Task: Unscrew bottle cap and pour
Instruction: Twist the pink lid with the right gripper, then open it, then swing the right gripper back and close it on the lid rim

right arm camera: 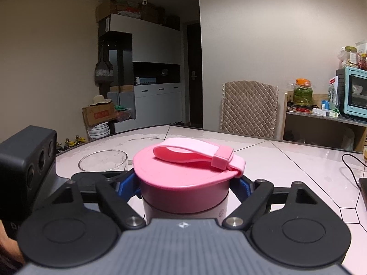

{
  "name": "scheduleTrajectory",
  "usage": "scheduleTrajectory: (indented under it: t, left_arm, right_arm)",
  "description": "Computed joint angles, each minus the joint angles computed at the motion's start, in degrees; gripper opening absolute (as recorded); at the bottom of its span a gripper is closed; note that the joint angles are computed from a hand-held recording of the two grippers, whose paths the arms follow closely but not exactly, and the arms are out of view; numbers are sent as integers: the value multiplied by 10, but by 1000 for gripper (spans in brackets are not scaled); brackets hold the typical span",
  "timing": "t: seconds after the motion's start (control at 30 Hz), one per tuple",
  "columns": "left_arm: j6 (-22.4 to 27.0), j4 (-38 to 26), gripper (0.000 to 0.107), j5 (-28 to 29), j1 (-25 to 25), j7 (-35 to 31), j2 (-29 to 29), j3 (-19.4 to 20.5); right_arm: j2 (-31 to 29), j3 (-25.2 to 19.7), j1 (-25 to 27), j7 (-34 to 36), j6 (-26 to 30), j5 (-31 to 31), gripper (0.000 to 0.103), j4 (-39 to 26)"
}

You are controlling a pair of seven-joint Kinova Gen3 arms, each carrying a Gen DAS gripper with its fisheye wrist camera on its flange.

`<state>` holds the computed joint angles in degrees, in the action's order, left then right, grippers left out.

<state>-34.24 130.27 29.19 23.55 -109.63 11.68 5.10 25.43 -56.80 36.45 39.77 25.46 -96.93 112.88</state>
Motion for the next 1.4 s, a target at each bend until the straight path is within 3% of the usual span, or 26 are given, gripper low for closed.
scheduleTrajectory:
  t: [0.23, 0.37, 0.5, 0.63, 0.77, 1.0, 1.1, 1.27, 1.4]
  left_arm:
    - [0, 1, 90, -2, -1, 2, 0, 1]
    - [2, -2, 90, -2, -2, 2, 1, 0]
    - [4, -1, 90, -5, -3, 4, -1, 0]
    - [4, -1, 90, -6, -4, 4, -1, 0]
    - [4, -1, 90, -8, -5, 4, -1, 0]
    - [5, 1, 90, -21, -11, 15, -1, -1]
    - [7, 0, 90, -28, -16, 19, -1, -1]
    - [4, 5, 90, -34, -17, 25, -3, -1]
    - [1, 10, 90, -25, -13, 21, -5, 0]
  right_arm:
    - [6, 65, -35, -79, 61, 102, 85, -38]
    - [21, 115, -60, -136, 123, 184, 85, -81]
    - [43, 186, -100, -168, 212, 242, 85, -137]
    - [86, 228, -130, -205, 306, 312, 85, -219]
    - [143, 239, -151, -246, 399, 384, 85, -325]
    - [215, 310, -220, -295, 562, 418, 85, -497]
    - [235, 332, -239, -308, 607, 418, 85, -547]
    - [226, 355, -243, -298, 613, 399, 85, -534]
    - [199, 368, -235, -293, 575, 375, 99, -479]
